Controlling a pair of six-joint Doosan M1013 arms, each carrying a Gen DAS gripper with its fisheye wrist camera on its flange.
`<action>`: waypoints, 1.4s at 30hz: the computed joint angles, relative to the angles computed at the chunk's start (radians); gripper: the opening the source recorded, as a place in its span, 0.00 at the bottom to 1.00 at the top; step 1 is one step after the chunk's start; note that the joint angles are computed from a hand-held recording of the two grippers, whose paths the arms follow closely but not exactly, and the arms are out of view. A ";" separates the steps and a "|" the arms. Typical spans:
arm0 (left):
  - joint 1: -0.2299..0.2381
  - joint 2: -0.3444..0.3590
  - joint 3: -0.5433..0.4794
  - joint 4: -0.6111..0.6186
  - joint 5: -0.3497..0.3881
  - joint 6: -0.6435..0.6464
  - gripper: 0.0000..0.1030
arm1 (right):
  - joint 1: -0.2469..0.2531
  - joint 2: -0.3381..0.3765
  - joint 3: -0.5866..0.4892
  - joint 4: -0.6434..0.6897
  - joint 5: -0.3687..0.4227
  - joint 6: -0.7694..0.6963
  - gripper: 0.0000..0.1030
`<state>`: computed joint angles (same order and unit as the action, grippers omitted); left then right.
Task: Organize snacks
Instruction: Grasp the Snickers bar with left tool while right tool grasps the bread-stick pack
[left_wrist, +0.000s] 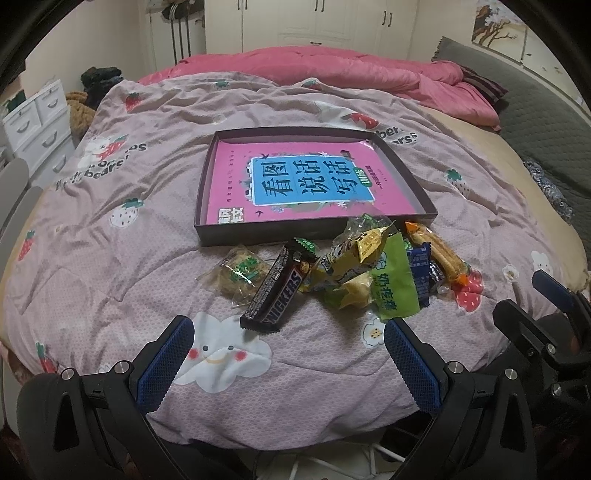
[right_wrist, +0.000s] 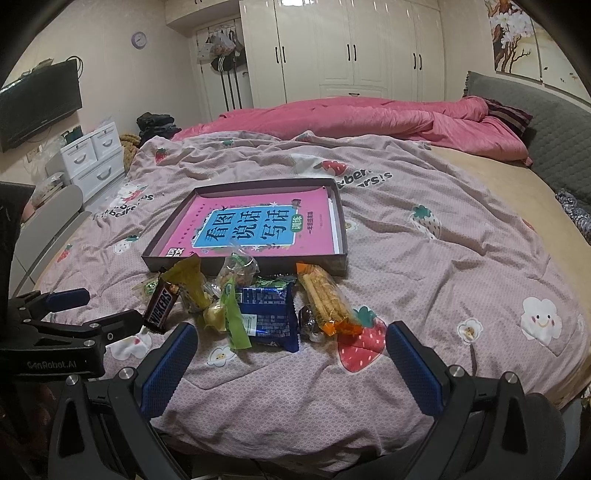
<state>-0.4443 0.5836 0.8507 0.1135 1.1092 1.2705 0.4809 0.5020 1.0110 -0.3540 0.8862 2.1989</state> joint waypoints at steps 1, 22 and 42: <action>0.000 0.001 -0.001 0.000 0.001 -0.001 1.00 | -0.001 0.000 -0.001 0.005 0.002 -0.001 1.00; 0.033 0.084 -0.089 -0.038 0.051 0.110 0.96 | -0.092 0.100 -0.137 0.212 0.108 -0.160 0.93; 0.017 0.169 -0.205 0.039 0.148 0.143 0.43 | -0.148 0.236 -0.306 0.423 0.262 -0.329 0.38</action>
<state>-0.4277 0.7524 0.6453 0.1528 1.2572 1.4139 0.3332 0.7380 0.7049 0.0692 1.1477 1.8702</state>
